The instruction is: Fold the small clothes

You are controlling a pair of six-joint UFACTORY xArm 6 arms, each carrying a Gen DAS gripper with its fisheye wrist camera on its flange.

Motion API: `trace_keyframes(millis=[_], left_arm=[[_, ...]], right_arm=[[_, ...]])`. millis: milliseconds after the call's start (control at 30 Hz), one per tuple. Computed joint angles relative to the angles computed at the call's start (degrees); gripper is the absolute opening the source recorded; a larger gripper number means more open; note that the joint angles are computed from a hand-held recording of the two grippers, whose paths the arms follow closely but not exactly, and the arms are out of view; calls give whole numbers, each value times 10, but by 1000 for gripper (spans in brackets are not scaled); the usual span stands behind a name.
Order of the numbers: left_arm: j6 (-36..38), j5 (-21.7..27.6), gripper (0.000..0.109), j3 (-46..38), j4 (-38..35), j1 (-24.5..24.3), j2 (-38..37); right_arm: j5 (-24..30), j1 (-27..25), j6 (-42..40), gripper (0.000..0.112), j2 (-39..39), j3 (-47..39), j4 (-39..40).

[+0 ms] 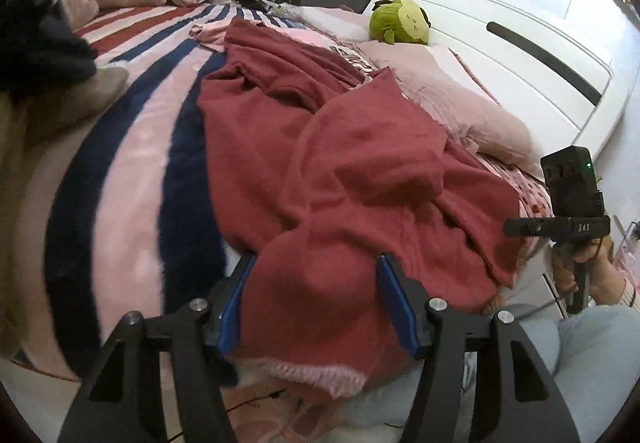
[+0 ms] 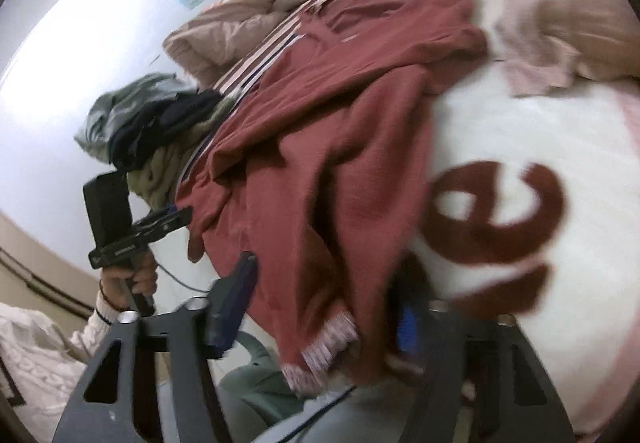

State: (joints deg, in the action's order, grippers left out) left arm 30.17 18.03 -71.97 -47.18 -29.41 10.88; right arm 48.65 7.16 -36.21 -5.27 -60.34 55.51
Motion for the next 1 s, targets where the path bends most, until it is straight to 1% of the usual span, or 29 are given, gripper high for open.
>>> trace_keyframes(millis=[33, 67, 100, 133, 167, 200, 267, 300, 367, 400, 433, 467, 500, 533, 567, 600, 633, 667, 700, 767, 800, 867, 900, 1000], left_arm=[[-16, -3, 41, -3, 13, -1, 3], [-43, -6, 33, -5, 38, -1, 5], [-49, -4, 20, -7, 42, 2, 6], [-40, 4, 11, -11, 28, 4, 7], [-23, 14, 10, -13, 10, 6, 6], [-23, 12, 9, -14, 16, 7, 6], [-33, 3, 10, -8, 47, 3, 1], [-41, 2, 11, -5, 62, 3, -2], [-59, 4, 23, 0, 90, 7, -9], [-71, 13, 44, -1, 109, 11, -9], [-99, 16, 53, -3, 134, 15, -6], [-107, 19, 53, -8, 136, 17, -1], [-97, 22, 52, -16, 114, 18, 6], [-85, 17, 51, -22, 93, 16, 14], [-86, 11, 46, -27, 92, 13, 19], [-104, 0, 28, -31, 115, 10, 27], [-106, 3, 13, -40, 113, 8, 33], [-90, 17, 8, -50, 88, 9, 37], [-89, 27, 7, -57, 85, 8, 39], [-95, 19, 6, -54, 122, 3, 33], [-83, 17, 5, -50, 115, 1, 25], [-30, 15, 5, -38, 53, 0, -1], [-11, 9, 5, -31, 33, -1, -15], [61, -5, 5, 10, -30, -2, -83]], right_arm=[[-4, 8, 6, 35, 9, -9, -10], [-5, 12, 7, 18, 15, -16, -17], [-5, 16, 12, 10, 22, -24, -25], [-3, 18, 13, 8, 28, -29, -22], [-9, 21, 11, 8, 27, -28, -17], [-14, 23, 6, 8, 23, -24, -14], [-29, 31, 6, 7, 12, -18, -15], [-34, 32, 5, 7, 5, -15, -14], [-46, 36, 8, 7, -8, -8, -15], [-49, 33, 6, 7, -17, -4, -9], [-49, 32, 5, 7, -20, -3, -4], [-49, 29, 3, 7, -25, -2, 4], [-49, 26, 4, 7, -26, -4, 12], [-48, 22, -1, 7, -28, -4, 30], [-49, 21, -6, 7, -28, -6, 46], [-50, 23, -9, 7, -27, -8, 55], [-55, 26, -11, 7, -26, -12, 58], [-62, 32, -10, 7, -25, -17, 54], [-65, 35, -9, 7, -24, -20, 53], [-66, 39, -4, 7, -24, -27, 54], [-66, 41, 3, 7, -24, -31, 49], [-70, 45, 4, 7, -32, -31, 46], [-76, 48, 0, 7, -41, -27, 51], [-72, 50, -18, 7, -77, -12, 73]])
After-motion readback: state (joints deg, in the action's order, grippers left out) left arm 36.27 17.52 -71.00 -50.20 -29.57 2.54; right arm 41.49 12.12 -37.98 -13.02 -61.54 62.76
